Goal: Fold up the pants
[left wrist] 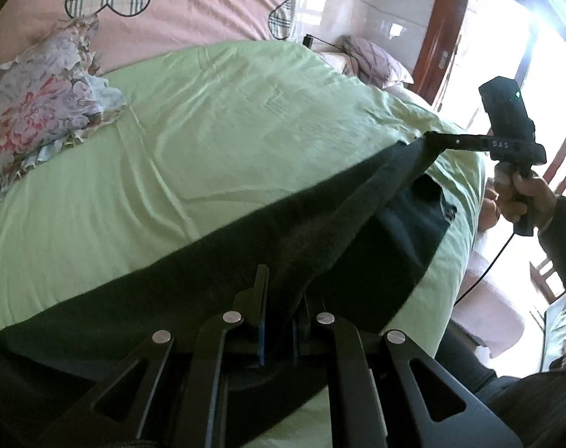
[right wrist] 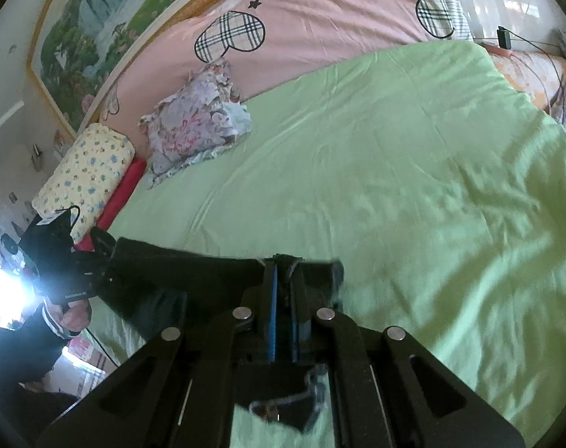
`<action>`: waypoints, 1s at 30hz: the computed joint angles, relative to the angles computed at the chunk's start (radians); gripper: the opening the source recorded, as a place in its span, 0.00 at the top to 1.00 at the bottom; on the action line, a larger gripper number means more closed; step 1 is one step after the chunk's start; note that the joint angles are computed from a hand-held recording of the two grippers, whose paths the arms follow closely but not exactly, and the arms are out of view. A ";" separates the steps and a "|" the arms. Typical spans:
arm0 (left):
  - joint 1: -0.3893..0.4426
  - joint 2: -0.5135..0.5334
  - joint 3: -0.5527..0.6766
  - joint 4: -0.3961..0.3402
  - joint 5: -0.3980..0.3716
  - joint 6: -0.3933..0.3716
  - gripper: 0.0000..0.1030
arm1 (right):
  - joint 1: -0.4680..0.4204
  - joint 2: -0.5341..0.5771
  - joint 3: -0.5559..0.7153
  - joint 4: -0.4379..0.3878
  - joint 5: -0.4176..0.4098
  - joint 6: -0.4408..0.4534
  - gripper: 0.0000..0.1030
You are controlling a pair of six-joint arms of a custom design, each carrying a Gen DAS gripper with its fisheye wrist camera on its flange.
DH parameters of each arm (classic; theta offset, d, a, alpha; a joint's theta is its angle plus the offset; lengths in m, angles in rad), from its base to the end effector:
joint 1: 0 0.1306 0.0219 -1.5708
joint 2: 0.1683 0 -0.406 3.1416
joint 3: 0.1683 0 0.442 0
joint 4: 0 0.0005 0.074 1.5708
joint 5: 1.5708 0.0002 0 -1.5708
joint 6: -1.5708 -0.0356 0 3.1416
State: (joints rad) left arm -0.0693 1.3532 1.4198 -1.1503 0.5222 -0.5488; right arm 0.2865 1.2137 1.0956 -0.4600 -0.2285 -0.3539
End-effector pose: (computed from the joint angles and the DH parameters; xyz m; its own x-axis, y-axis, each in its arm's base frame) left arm 0.4894 -0.0523 0.4728 -0.5993 0.4948 -0.6293 0.7098 0.6919 -0.1319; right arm 0.4540 0.1416 0.4178 -0.6501 0.1604 -0.7427 -0.2472 0.8796 0.4063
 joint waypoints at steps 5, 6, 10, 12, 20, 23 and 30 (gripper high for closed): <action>-0.004 -0.033 -0.051 0.010 -0.021 -0.047 0.92 | 0.027 -0.038 -0.055 -0.013 0.034 0.010 0.94; -0.005 -0.039 -0.060 0.008 -0.022 -0.067 0.92 | 0.035 -0.045 -0.065 -0.017 0.044 0.013 0.94; -0.011 -0.049 -0.082 0.003 -0.036 -0.111 0.92 | 0.052 -0.064 -0.094 -0.034 0.073 0.014 0.94; -0.012 -0.052 -0.094 0.004 -0.044 -0.126 0.92 | 0.056 -0.063 -0.101 -0.044 0.085 0.016 0.94; -0.021 -0.056 -0.127 0.001 -0.056 -0.143 0.61 | 0.066 -0.044 -0.103 -0.069 0.123 -0.008 0.90; -0.008 -0.080 -0.143 0.008 -0.032 -0.140 0.43 | 0.073 -0.066 -0.106 -0.084 0.146 -0.044 0.81; 0.071 -0.107 -0.154 0.001 0.023 -0.045 0.42 | 0.127 -0.142 -0.117 -0.022 0.261 -0.094 0.54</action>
State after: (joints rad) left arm 0.0020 1.2464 1.2655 -1.1495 0.5455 -0.5935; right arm 0.4137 1.0721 0.9785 -0.4824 0.0326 -0.4479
